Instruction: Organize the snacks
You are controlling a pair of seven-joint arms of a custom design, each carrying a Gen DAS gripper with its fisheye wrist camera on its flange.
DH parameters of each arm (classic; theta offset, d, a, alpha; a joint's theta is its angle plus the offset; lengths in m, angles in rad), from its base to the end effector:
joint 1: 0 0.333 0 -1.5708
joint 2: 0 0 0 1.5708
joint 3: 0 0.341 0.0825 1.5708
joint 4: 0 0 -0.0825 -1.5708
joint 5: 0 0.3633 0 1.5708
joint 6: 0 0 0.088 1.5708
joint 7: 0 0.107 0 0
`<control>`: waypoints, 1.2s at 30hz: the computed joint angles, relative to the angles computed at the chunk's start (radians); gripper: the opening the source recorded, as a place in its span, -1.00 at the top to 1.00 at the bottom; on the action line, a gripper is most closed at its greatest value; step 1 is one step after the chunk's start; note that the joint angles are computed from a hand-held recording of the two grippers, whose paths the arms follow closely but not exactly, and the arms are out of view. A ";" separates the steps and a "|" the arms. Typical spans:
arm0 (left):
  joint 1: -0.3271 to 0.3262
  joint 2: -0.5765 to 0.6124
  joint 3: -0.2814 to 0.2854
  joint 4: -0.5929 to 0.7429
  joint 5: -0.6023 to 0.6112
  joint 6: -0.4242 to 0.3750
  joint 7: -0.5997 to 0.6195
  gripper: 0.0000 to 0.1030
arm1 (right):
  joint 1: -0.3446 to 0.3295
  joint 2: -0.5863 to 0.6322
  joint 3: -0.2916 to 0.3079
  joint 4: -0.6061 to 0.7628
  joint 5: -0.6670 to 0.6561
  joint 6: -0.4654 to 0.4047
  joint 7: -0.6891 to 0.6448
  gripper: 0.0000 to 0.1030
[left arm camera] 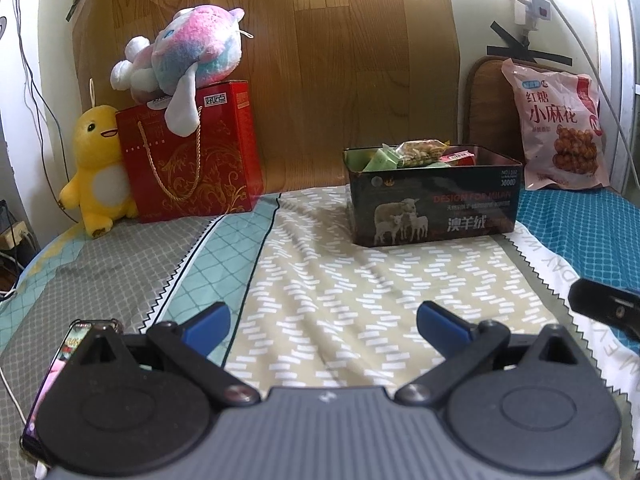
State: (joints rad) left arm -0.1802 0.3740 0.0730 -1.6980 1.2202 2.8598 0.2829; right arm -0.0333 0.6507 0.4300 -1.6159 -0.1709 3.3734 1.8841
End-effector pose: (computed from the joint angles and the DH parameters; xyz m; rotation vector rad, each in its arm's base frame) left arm 0.6697 -0.1310 0.4726 -1.6459 1.4966 -0.7012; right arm 0.7004 0.2181 0.4488 -1.4288 1.3884 -0.4291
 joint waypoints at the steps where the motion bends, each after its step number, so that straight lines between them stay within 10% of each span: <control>1: -0.001 -0.001 0.000 0.000 -0.001 -0.003 0.000 -1.00 | 0.000 0.000 -0.001 0.000 0.000 0.001 0.000 -1.00; 36: -0.003 0.005 0.007 -0.025 -0.238 0.050 0.212 -1.00 | -0.004 0.003 0.013 0.006 0.007 -0.015 -0.021 -1.00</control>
